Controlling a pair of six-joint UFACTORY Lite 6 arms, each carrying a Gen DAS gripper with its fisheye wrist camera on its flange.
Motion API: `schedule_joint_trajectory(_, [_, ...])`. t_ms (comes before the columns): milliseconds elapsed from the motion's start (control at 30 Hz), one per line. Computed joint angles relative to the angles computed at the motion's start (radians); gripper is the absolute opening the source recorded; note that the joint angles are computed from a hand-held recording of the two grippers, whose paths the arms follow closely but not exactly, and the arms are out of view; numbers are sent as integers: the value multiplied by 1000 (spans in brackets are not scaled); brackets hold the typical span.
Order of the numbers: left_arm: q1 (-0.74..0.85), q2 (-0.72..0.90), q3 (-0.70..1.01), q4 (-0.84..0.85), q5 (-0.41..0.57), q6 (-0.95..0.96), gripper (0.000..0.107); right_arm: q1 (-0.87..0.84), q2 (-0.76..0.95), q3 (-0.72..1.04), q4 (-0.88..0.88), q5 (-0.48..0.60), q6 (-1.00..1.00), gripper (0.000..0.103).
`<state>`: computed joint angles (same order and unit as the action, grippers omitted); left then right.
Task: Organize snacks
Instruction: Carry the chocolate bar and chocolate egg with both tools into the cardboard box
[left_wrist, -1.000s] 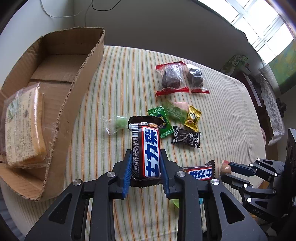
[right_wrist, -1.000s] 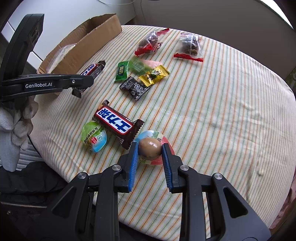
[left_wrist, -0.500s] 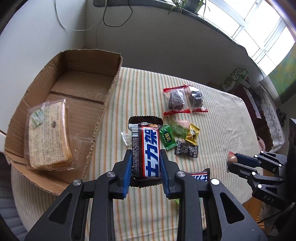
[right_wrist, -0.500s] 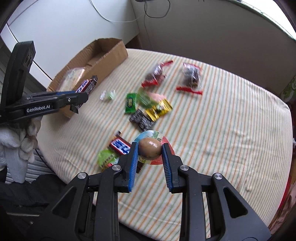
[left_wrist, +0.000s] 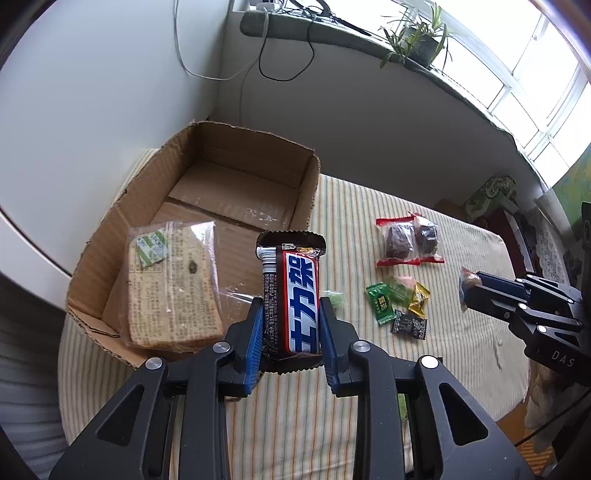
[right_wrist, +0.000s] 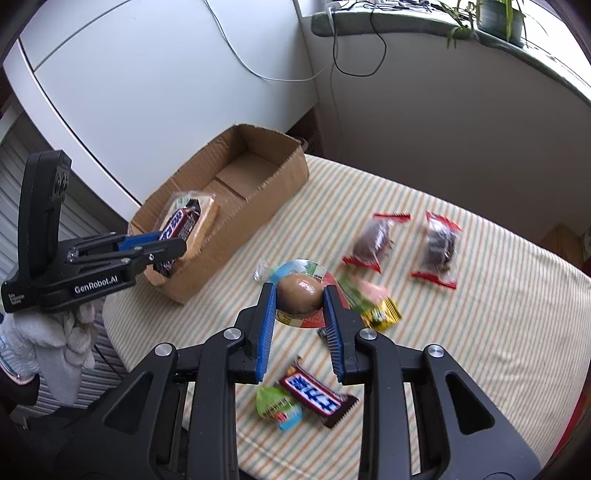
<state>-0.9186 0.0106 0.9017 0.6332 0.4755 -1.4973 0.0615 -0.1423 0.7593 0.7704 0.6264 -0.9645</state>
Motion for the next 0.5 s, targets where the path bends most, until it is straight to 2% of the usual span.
schedule_joint_trajectory(267, [80,-17,-4,-10,-5,64,26,152,163,176,12,-64,105,27])
schedule_joint_trajectory(500, [145,11,11,-29,-36,115,26,261,329,361,-47,-101,215,27])
